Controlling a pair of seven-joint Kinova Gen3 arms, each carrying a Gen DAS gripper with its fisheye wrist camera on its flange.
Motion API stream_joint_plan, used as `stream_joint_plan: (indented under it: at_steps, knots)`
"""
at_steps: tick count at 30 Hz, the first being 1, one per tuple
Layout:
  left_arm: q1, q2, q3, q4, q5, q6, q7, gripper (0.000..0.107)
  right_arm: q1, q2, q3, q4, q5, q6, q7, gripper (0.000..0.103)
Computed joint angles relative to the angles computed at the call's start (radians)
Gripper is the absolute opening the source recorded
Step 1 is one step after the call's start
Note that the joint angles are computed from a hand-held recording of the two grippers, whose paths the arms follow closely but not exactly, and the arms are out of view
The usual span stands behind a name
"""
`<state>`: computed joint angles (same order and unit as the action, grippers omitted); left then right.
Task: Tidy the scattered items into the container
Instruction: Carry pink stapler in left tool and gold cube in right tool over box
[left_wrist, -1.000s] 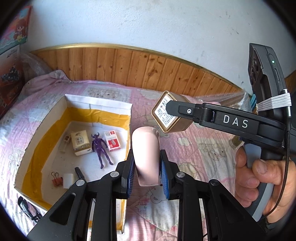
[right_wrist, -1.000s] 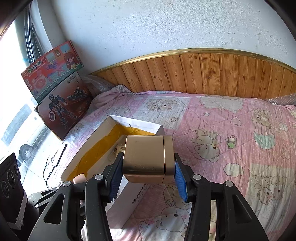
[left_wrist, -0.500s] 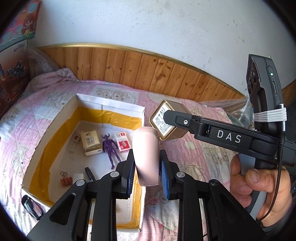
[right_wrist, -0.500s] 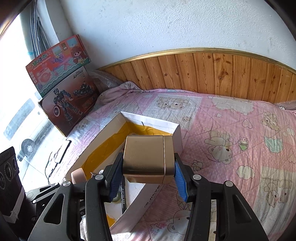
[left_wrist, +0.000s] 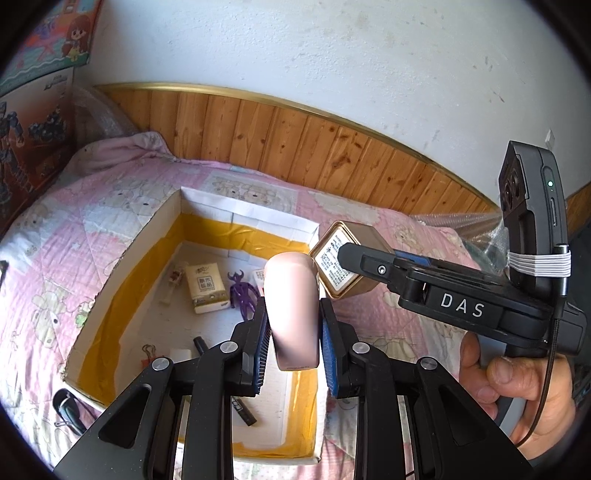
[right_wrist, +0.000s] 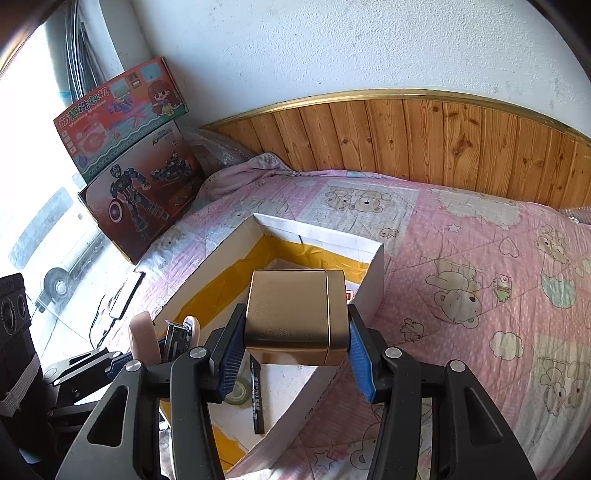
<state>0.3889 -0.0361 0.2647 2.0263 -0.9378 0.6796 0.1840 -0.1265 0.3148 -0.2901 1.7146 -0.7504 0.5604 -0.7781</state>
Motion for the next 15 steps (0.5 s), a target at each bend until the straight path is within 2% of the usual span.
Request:
stream_joint_plan:
  at_steps: [15]
  knots:
    - [-0.059, -0.035, -0.008, 0.038, 0.018, -0.04, -0.005, 0.025, -0.032, 0.011, -0.006, -0.002, 0.042, -0.017, -0.034, 0.052]
